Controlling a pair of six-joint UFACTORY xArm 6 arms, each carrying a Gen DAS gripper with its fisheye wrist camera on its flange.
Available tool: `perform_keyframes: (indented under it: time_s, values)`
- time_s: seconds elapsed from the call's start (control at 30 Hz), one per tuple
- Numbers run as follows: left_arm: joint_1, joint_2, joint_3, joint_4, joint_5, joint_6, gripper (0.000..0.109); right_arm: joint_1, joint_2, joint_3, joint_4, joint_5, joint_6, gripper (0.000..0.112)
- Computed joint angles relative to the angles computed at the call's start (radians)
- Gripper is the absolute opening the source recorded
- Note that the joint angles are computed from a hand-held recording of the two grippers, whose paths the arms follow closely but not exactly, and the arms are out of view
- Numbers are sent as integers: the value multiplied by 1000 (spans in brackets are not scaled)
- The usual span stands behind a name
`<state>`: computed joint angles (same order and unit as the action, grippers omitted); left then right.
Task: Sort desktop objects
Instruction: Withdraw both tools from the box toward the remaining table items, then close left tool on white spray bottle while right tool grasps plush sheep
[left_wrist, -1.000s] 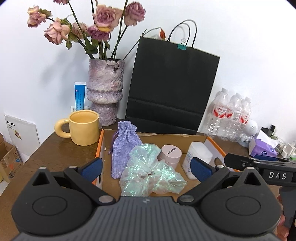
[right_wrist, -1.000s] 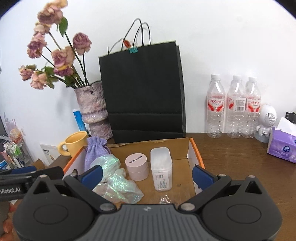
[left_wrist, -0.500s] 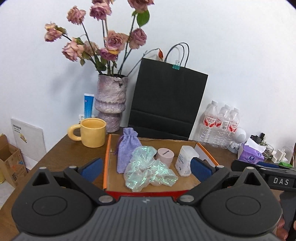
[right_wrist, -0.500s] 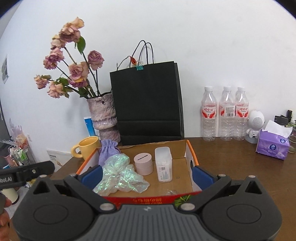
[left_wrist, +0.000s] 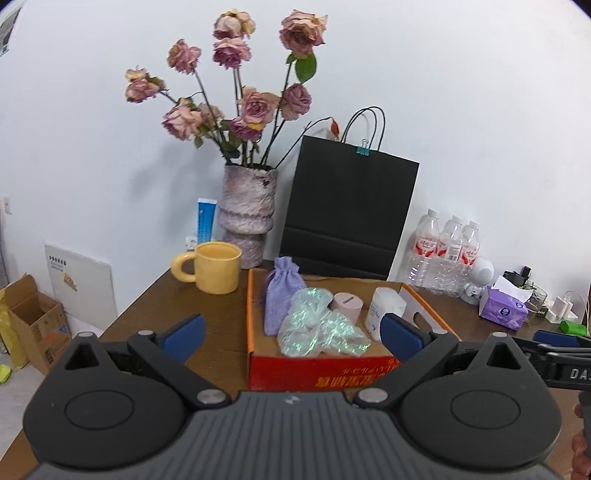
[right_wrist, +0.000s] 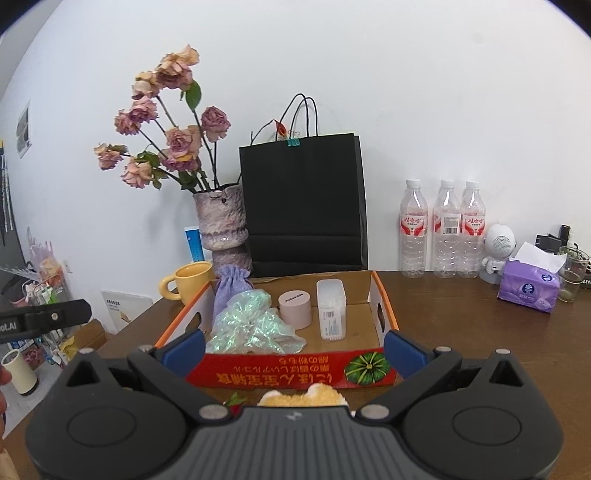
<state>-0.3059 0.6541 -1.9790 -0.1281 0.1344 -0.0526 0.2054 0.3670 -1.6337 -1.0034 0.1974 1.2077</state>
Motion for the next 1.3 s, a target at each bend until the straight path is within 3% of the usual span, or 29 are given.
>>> perform_keyframes:
  time_s: [0.07, 0.17, 0.27, 0.57, 0.87, 1.3]
  values:
    - [-2, -37, 63, -81, -21, 69, 103, 4, -22, 29, -48, -1, 40, 103]
    - [1, -81, 152, -97, -63, 85, 103, 7, -49, 72, -119, -4, 95, 103]
    - [8, -106, 202, -115, -51, 109, 103, 10, -72, 110, -173, -7, 137, 103]
    - [35, -120, 285, -3, -16, 18, 103, 4, -82, 180, -179, -36, 162, 103]
    - [42, -75, 267, 81, 46, -32, 103, -2, -18, 175, -107, -49, 87, 103]
    - [46, 39, 123, 251, 113, -144, 101, 8, 105, 85, 157, -16, -188, 103]
